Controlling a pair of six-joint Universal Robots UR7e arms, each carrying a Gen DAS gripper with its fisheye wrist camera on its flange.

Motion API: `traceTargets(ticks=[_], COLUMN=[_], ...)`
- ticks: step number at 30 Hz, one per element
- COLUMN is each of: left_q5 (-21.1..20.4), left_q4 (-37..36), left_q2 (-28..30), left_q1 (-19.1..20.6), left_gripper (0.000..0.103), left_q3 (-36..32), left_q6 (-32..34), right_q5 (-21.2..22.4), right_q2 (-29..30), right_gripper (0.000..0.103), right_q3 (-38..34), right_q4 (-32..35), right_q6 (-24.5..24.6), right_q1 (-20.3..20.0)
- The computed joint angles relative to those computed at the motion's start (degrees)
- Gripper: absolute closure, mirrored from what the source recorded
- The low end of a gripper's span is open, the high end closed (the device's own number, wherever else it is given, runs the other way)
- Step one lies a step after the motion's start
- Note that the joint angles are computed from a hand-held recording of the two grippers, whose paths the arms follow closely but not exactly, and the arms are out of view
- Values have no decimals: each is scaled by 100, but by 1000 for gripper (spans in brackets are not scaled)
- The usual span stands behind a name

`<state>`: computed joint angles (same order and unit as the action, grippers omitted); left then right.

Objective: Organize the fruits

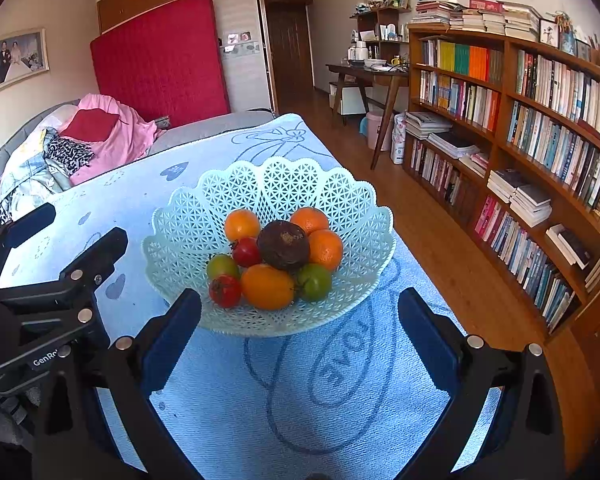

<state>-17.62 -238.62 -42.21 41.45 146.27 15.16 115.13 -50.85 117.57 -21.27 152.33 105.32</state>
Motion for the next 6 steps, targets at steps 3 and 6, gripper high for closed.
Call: traceTargets(ticks=[3,6], left_q5=[-9,0], left_q4=[42,66], left_q2=[-11,-3], left_q1=[31,36], left_gripper=[5,5], left_q3=[-13,-8], left_q6=[-14,-52], right_q5=[-5,-7], right_q2=[36,38], right_gripper=[3,3], right_q3=[-4,-7], right_q4=[-20,-16], right_q6=[-16,-11], right_q1=[-26,-25])
